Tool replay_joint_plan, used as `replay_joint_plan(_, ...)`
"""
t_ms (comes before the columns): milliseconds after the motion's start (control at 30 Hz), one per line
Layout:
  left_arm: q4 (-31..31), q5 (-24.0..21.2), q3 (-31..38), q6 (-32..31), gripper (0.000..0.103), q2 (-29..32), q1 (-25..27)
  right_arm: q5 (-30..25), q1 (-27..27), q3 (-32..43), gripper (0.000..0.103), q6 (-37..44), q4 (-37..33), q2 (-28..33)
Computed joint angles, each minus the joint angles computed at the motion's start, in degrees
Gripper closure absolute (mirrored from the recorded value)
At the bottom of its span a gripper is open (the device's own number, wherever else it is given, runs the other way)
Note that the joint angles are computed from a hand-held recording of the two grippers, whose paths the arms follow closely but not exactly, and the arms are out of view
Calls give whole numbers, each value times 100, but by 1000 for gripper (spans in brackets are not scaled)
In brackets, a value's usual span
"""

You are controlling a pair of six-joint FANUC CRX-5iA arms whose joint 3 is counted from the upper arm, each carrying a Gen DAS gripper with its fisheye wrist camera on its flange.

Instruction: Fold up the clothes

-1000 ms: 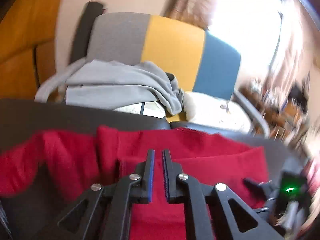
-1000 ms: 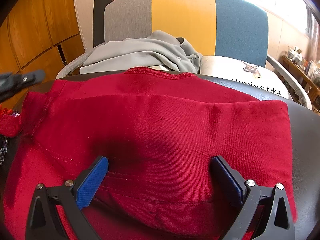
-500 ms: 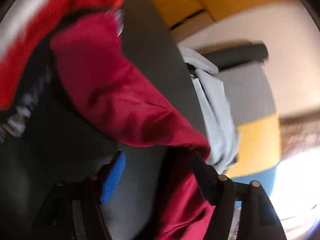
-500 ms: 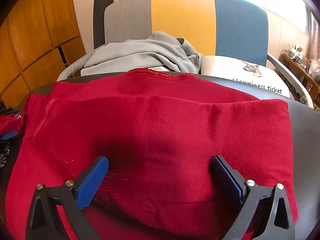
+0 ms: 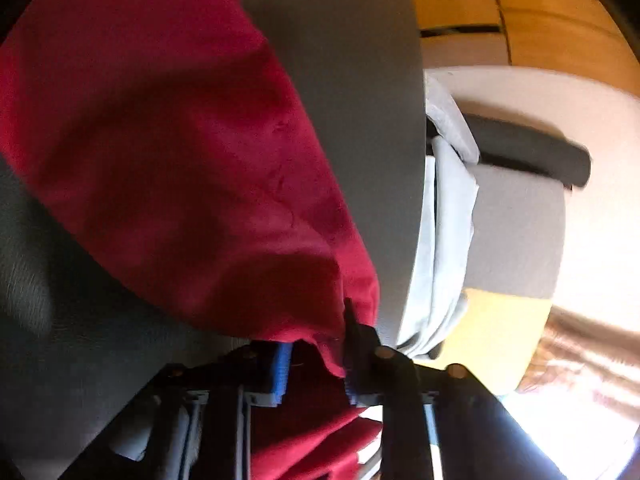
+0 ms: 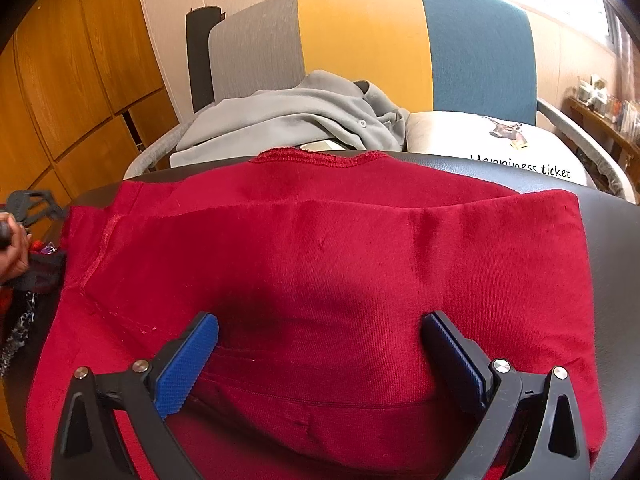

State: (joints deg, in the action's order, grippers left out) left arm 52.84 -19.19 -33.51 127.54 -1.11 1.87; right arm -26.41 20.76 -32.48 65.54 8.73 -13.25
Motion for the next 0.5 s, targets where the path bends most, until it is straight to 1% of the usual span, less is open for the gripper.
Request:
replay_joint_plan(33,-299,-38,111,58,87,37,40,-2,-13,15,0,41,-44,3)
replay_joint_plan(67,-898,-188,335,261,88,61,118,6,-12,9,0,31,-41,-2)
replay_joint_plan(133,-1752,-253,662,427,89,18,123,22,-5,-10,0,-5,-14,-9)
replay_joint_plan(200,-2809,-310,1095,598,89,-89,9,36,23,-40,0,-113,82,-7)
replay_joint_plan(233,-3194,-395,1346,342,89,-128,-132,31,30,-43,0,-141,115,-2)
replay_joint_plan(367,-3998,-670,2076,-691,89,26,-872,-7,62,-49,0,-253,274,32)
replay_joint_plan(433,-4211,-906,2425,-1379,89,223,-1270,-13,89,-70,0,-354,369,41)
replay_joint_plan(500,-4348,-1261,2788,-2106,89,539,-1704,-24,87,-56,0,-336,320,45)
